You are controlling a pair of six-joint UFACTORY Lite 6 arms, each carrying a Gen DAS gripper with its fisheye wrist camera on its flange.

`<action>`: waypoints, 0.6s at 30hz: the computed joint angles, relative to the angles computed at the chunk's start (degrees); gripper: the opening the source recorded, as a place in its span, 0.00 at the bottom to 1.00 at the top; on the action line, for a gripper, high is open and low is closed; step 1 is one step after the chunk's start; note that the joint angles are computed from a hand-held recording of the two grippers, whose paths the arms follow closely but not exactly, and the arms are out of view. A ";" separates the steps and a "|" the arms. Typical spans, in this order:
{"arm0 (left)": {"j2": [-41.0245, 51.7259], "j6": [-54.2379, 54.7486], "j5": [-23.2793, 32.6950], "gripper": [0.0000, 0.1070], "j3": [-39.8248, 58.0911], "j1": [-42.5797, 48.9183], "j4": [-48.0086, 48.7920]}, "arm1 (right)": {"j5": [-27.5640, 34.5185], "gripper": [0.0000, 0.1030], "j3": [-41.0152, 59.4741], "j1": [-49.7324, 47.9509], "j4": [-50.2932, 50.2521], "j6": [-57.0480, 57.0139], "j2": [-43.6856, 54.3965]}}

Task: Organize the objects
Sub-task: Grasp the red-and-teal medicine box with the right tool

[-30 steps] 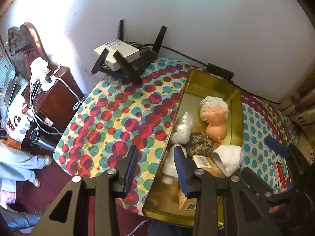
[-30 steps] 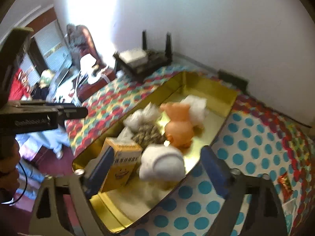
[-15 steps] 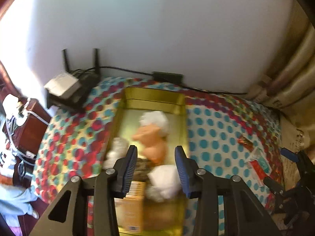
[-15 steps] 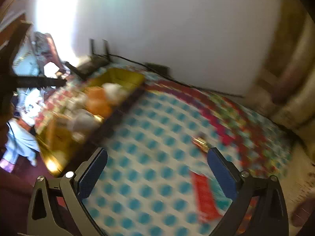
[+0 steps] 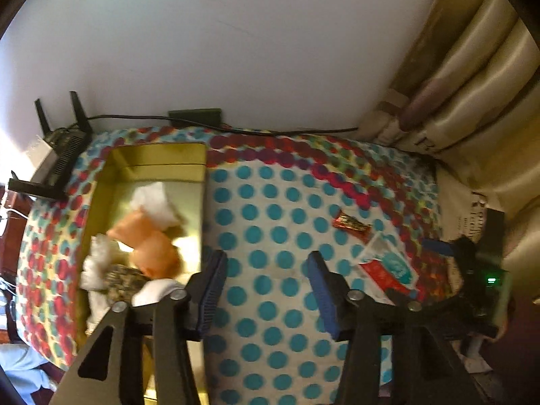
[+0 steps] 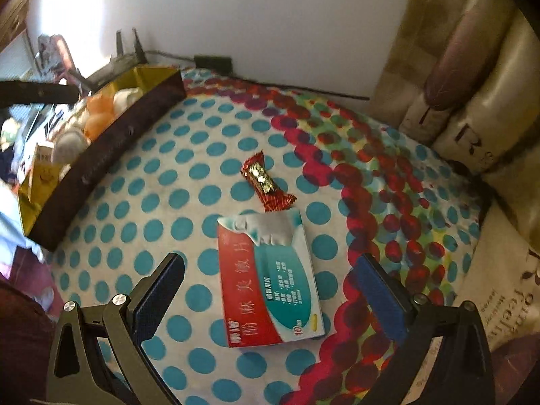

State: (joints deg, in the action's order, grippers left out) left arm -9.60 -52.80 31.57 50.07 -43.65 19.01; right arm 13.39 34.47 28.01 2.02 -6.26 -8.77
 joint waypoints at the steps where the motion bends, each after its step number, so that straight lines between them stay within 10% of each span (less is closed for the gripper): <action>1: 0.48 -0.48 -0.15 0.52 0.30 -0.56 0.13 | -0.22 0.98 0.30 -0.24 0.78 -1.66 1.22; 18: 9.09 -6.38 0.63 0.53 5.92 -1.55 2.50 | -4.14 0.98 2.46 -3.63 22.56 -28.62 11.92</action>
State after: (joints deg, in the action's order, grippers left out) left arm -0.51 -59.18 32.20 55.99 -45.20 21.51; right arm 9.25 36.93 24.38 24.58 -34.88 3.15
